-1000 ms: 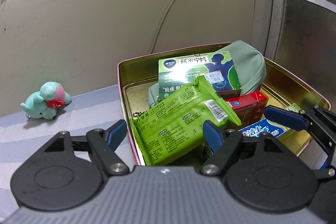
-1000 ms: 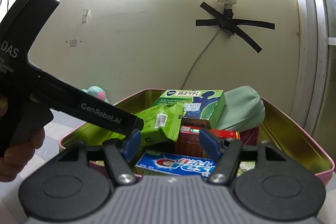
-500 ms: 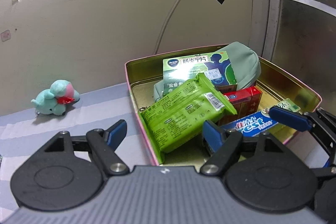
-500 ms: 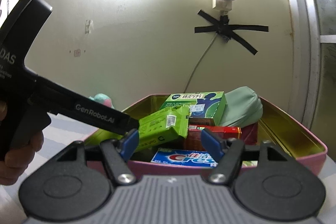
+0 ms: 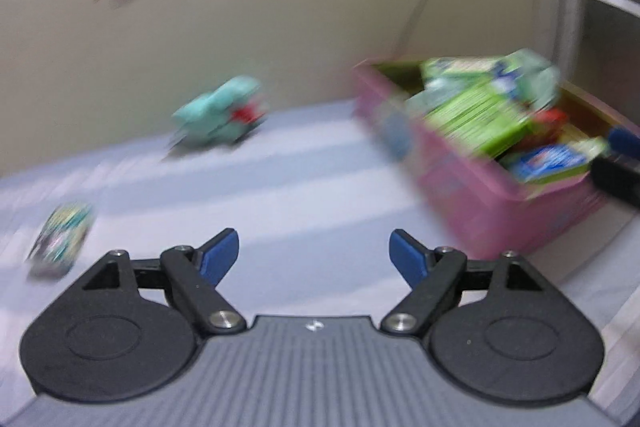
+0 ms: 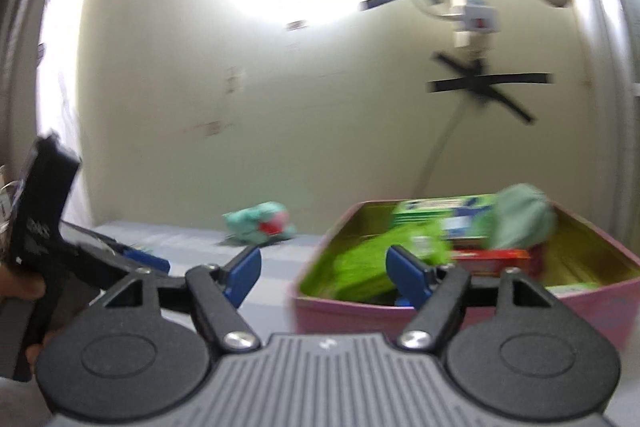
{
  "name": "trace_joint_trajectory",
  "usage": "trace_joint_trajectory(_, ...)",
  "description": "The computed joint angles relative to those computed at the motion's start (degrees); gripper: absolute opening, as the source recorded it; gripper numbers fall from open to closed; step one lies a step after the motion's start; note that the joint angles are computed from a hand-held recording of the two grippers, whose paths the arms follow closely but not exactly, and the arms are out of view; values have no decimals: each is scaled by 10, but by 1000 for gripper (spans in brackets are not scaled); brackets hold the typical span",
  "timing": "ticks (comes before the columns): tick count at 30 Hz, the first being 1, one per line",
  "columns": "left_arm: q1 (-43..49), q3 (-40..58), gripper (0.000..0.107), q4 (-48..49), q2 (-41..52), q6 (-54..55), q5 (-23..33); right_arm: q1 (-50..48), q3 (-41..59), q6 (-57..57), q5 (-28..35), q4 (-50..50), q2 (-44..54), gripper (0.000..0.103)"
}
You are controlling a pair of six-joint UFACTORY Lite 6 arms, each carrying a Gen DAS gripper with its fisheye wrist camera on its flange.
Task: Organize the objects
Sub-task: 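Move the right tool to the Viroy tissue pack on the bed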
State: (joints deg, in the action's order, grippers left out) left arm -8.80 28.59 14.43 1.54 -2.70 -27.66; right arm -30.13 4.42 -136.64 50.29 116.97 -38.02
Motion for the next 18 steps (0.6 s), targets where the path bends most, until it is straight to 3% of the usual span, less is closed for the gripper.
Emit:
trace_joint_trajectory(3, 130, -11, 84, 123, 23, -48, -28, 179, 18, -52, -97, 104, 8, 73)
trace_joint_trajectory(8, 348, 61, 84, 267, 108, -126, -77, 434, 154, -187, -171, 320, 206, 75)
trace_joint_trajectory(12, 451, 147, 84, 263, 185, -155, -105, 561, 338, -222, -206, 415, 416, 77)
trace_joint_trajectory(15, 486, 187, 84, 221, 237, -152, -138, 625, 505, -206, -250, 451, 568, 85)
trace_joint_trajectory(18, 515, 238, 83, 303, 275, -274, -127, 664, 685, -191, -305, 474, 707, 87)
